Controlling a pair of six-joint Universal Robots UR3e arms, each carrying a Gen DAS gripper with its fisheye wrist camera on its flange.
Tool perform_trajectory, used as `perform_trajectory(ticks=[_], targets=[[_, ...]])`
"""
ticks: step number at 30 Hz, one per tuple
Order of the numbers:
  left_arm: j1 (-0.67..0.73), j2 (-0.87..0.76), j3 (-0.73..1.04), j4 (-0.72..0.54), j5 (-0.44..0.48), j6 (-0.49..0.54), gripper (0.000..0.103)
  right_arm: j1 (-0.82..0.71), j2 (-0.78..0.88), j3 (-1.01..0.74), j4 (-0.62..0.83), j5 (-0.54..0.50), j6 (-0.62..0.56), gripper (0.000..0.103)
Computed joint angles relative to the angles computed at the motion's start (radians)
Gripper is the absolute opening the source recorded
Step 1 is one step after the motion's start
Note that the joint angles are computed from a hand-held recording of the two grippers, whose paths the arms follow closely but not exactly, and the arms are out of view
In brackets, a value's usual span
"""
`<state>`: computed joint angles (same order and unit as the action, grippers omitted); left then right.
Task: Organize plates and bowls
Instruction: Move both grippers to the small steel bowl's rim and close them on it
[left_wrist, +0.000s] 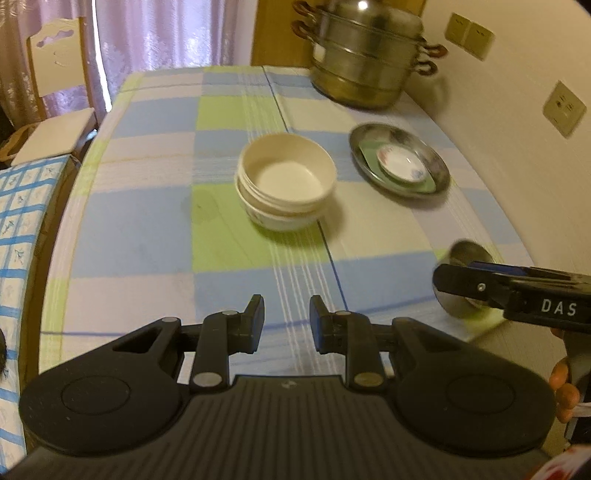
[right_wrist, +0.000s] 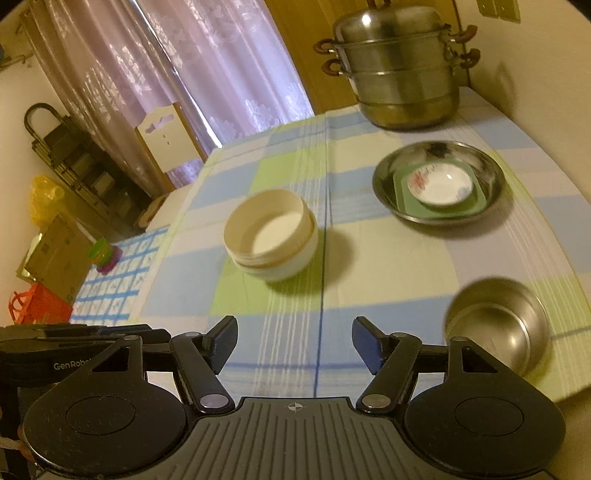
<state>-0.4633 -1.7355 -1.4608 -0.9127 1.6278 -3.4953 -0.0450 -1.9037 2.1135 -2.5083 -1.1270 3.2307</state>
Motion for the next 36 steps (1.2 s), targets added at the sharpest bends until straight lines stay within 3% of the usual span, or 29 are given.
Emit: perform_trajectory(ticks=[10,19,36], targets=[[-0.064,-0.022,-0.009,-0.021,-0.016,-0.016,0.023,-0.061,-0.182,0.113,0.149,0.003,-0.043,0.069],[-0.12,-0.126,0.099,-0.042,-0.027,-0.007,0.023,-0.178,-0.348,0.165,0.332,0.006,-0.117,0.069],[-0.203,-0.372,0.408,-0.124,-0.066,0.015,0.023,-0.599,-0.669,0.152,0.847,0.082,-0.475,0.069]])
